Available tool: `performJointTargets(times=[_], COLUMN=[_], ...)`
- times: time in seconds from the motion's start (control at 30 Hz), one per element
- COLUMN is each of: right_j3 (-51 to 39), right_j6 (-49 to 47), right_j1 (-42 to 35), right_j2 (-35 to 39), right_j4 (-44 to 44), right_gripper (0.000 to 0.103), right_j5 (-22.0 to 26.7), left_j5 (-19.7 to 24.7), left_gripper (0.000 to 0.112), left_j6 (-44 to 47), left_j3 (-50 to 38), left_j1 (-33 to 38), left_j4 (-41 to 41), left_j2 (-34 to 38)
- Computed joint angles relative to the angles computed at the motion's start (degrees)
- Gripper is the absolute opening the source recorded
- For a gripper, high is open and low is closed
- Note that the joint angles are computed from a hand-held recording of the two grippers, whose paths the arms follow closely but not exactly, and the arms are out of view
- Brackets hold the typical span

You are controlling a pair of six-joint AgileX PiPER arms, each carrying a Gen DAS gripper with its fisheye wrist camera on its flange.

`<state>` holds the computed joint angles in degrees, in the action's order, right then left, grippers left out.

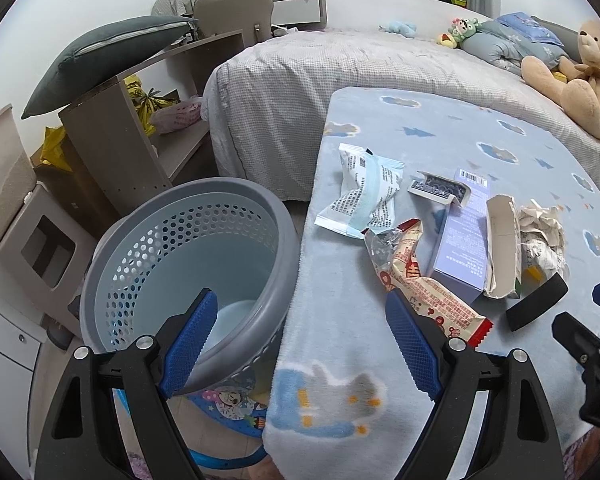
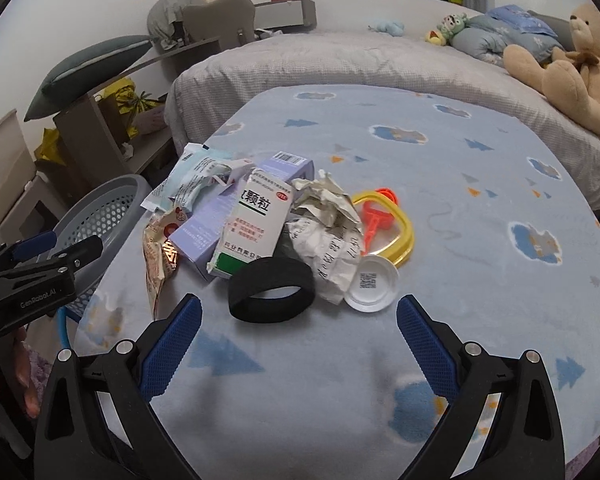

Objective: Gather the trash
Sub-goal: 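Grasp the red-and-white snack wrapper with the left tool while the right tool grasps the black hair band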

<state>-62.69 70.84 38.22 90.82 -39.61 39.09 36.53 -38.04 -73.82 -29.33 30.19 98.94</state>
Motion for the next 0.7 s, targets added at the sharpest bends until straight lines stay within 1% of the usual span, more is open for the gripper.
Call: performJointTargets(times=[0.03,0.07,0.1,0.23,0.3,0.33,0.4,0.43,0.5,0.57,0.67,0.7], right_j3=[-0.9,-1.8,-2.5,-4.3,-5.3,-5.7,-6.4,-6.6,-6.5,-6.1,-4.4,-3.6], right_j6=[-0.3,-0.7,-1.4,-1.9,-2.1,-2.5,-4.0,-4.7,-6.3,-6.7,-6.9,-7.2], right_j1=[0.2,0.2,-0.1,0.1,0.6,0.7,0.5,0.4,0.0,-0.1,-0.5,-0.9], right_j2=[0.9,1.7,2.3,4.2,4.9,5.3,5.9,6.2,6.2,5.8,4.1,3.3], right_j4=[-0.1,0.2,0.9,1.1,0.6,0.9,2.3,3.1,4.7,5.3,6.2,6.9], right_gripper=[0.089,0.083,0.079,0.073,0.064,0.061,0.046,0.042,0.022,0.015,0.010,0.009], right_j5=[0.3,0.5,0.4,0.9,1.6,1.8,1.7,1.5,0.7,0.0,-1.7,-2.6], left_j5=[0.0,0.0,0.0,-0.2,-0.5,-0.7,-0.7,-0.6,-0.6,-0.8,-0.9,-0.9], left_gripper=[0.082,0.082,0.082,0.082,0.082,0.082,0.082,0.082,0.082,0.082,0.082,0.082], left_j6=[-0.1,-0.1,0.0,0.6,1.5,2.0,2.6,3.0,3.6,4.2,6.6,8.6], left_j3=[0.0,0.1,0.0,0.2,0.2,0.3,0.2,0.1,0.1,0.1,0.0,-0.2], left_j1=[0.1,0.3,0.4,0.6,0.7,0.8,0.9,0.9,1.1,1.1,1.5,1.9], left_j4=[0.1,0.0,-0.1,-0.7,-1.5,-2.0,-2.6,-3.0,-3.5,-4.2,-7.1,-9.8], left_j2=[0.0,-0.1,-0.1,-0.2,-0.3,-0.4,-0.3,-0.2,-0.1,-0.2,-0.2,0.0])
